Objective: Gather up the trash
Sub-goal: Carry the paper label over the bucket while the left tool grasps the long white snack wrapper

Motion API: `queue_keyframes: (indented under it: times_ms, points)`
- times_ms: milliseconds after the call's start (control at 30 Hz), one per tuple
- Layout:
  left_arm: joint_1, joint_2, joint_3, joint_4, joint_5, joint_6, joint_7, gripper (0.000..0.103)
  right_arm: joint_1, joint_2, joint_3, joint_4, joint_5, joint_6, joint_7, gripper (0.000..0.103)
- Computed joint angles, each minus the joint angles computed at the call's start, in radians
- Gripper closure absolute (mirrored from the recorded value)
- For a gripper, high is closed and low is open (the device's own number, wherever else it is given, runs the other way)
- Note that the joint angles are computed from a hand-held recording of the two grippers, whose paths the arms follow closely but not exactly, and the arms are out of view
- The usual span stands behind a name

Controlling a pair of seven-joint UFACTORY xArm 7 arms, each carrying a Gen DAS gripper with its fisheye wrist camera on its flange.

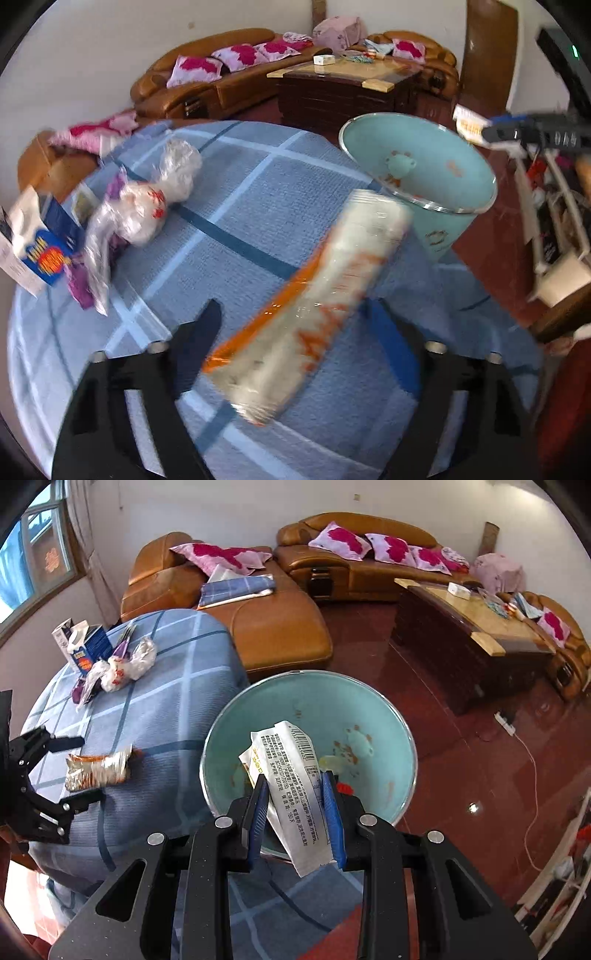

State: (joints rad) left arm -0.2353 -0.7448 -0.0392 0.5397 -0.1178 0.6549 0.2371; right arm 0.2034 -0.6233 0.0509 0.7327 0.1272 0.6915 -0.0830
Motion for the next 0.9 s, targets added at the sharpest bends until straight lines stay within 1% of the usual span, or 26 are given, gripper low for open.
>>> queue_keyframes:
  times_ms: [33, 67, 100, 133, 200, 267, 400, 467, 600, 700, 800, 900]
  points:
    - [-0.001, -0.005, -0.006, -0.005, -0.006, -0.007, -0.014, 0.056, 0.001, 0.001, -0.003, -0.001, 0.003, -0.002, 0.0, 0.073]
    - [0.005, -0.01, -0.022, -0.009, -0.002, -0.011, -0.034, 0.059, 0.001, 0.001, -0.004, -0.003, 0.006, -0.003, 0.002, 0.073]
    - [0.016, -0.014, -0.043, -0.013, 0.011, -0.019, -0.059, 0.073, 0.002, 0.001, -0.005, -0.005, 0.009, -0.005, 0.002, 0.073]
    - [0.035, -0.014, -0.069, -0.013, 0.031, -0.02, -0.094, 0.076, 0.005, 0.002, -0.007, -0.007, 0.012, -0.006, 0.0, 0.073]
    - [0.063, -0.012, -0.094, -0.014, 0.053, -0.028, -0.169, 0.078, 0.009, -0.002, -0.013, -0.014, 0.021, -0.014, -0.004, 0.073]
    - [0.079, -0.004, -0.094, -0.009, 0.059, -0.032, -0.232, 0.08, 0.009, -0.006, -0.016, -0.02, 0.027, -0.023, -0.005, 0.073]
    - [0.127, 0.003, -0.115, 0.016, 0.088, -0.023, -0.384, 0.081, -0.001, -0.014, -0.021, -0.034, 0.034, -0.051, 0.006, 0.073]
    - [0.131, 0.001, -0.115, 0.034, 0.1, -0.017, -0.434, 0.081, -0.014, -0.015, -0.019, -0.043, 0.029, -0.07, 0.02, 0.073]
    - [0.162, 0.035, -0.169, 0.104, 0.174, -0.002, -0.535, 0.081, -0.038, -0.02, -0.003, -0.065, -0.002, -0.11, 0.05, 0.073]
    - [0.142, 0.078, -0.184, 0.151, 0.206, -0.004, -0.57, 0.081, -0.053, -0.013, 0.005, -0.072, -0.025, -0.136, 0.072, 0.073]
    - [0.134, 0.145, -0.222, 0.213, 0.249, 0.003, -0.622, 0.081, -0.073, -0.006, 0.014, -0.076, -0.053, -0.159, 0.098, 0.073]
    - [0.109, 0.215, -0.243, 0.275, 0.278, 0.005, -0.668, 0.081, -0.063, 0.005, -0.006, -0.069, -0.047, -0.175, 0.099, 0.073]
